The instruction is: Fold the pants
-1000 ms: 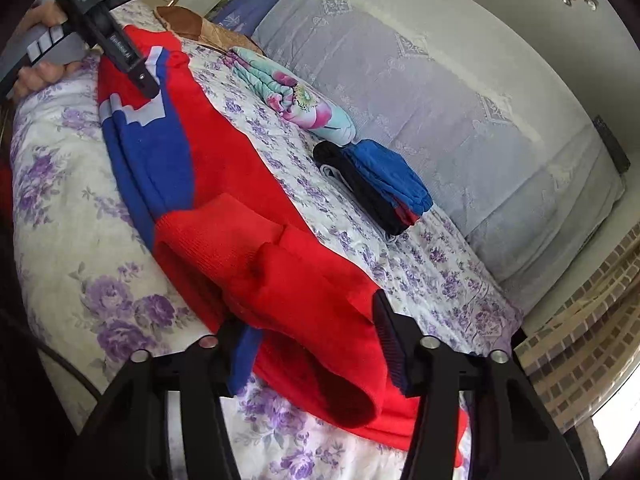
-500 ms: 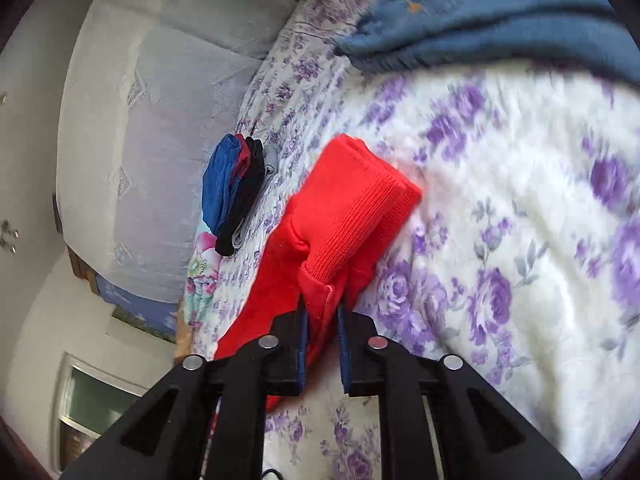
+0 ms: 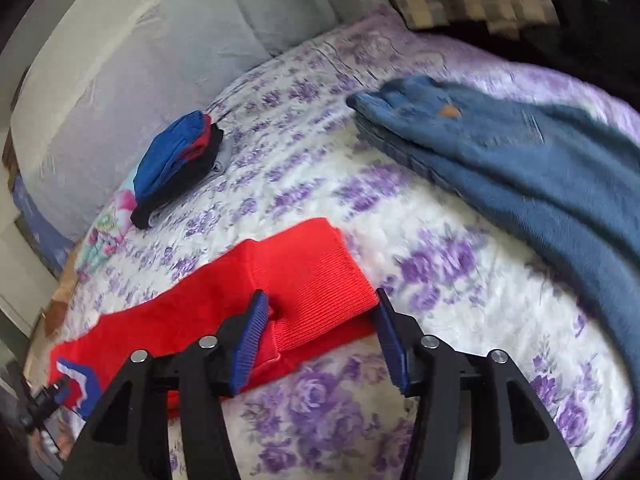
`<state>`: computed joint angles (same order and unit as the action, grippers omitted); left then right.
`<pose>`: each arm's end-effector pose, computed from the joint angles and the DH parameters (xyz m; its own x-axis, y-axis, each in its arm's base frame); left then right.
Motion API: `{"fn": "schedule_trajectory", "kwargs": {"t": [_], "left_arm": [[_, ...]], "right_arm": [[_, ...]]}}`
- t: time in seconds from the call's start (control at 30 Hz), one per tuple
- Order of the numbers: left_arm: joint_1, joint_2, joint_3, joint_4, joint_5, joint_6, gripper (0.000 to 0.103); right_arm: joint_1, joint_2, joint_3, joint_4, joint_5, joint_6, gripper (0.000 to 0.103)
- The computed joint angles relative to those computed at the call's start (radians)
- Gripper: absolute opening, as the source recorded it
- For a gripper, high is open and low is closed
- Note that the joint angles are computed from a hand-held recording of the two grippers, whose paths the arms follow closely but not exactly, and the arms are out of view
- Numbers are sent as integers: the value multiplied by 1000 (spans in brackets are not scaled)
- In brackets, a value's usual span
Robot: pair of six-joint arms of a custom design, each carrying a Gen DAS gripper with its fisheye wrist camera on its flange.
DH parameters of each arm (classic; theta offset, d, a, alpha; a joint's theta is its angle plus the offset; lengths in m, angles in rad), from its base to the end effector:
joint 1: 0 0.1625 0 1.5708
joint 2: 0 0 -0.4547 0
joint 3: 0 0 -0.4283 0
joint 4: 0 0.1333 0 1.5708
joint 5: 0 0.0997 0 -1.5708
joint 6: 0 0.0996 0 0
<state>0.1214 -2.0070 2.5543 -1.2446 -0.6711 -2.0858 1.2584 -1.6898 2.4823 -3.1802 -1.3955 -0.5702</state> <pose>-0.1632 -0.2328 0.2355 -0.8112 -0.4075 -0.4195 0.1391 0.5622 -0.8152 0.0246 -0.4141 0.3145 -0.9352 -0.1987 0.2930 -0.3498 0.6464 -0.6781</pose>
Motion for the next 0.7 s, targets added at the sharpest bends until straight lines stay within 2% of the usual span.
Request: {"fn": "schedule_trajectory", "kwargs": {"t": [0.07, 0.13, 0.2, 0.27, 0.33, 0.37, 0.47, 0.5, 0.53, 0.57, 0.6, 0.63, 0.7], "left_arm": [[-14, -13, -1, 18, -2, -33, 98], [-46, -60, 4, 39, 13, -89, 98], [-82, -112, 11, 45, 32, -117, 98], [-104, -117, 9, 39, 48, -113, 98], [-112, -80, 4, 2, 69, -74, 98], [-112, -62, 7, -41, 81, -36, 98], [-67, -8, 39, -305, 84, 228, 98], [-38, 29, 39, -358, 64, 291, 98], [-5, 69, 31, -369, 40, 315, 98], [31, 103, 22, -356, 9, 309, 98], [71, 114, 23, -360, -20, 317, 98], [75, 93, 40, -376, -22, 335, 98], [42, 75, 37, -319, -20, 300, 98]], "right_arm": [[32, -15, 34, -115, -55, -33, 57], [52, 8, 57, -300, -96, -48, 68], [54, 6, 49, -367, -106, -7, 69], [37, -40, 58, -308, 1, -5, 70], [51, -68, 74, -205, 90, -57, 70], [72, -63, 77, -146, 105, -96, 70], [160, 39, 48, -46, 26, -177, 69], [188, 82, 29, -24, -54, -173, 70], [184, 136, 10, -28, -108, -162, 70], [172, 159, 1, -14, -120, -142, 70], [162, 151, 6, -20, -90, -135, 70], [166, 139, 3, 5, -91, -129, 70], [213, 133, -2, 1, -138, -101, 70]]}}
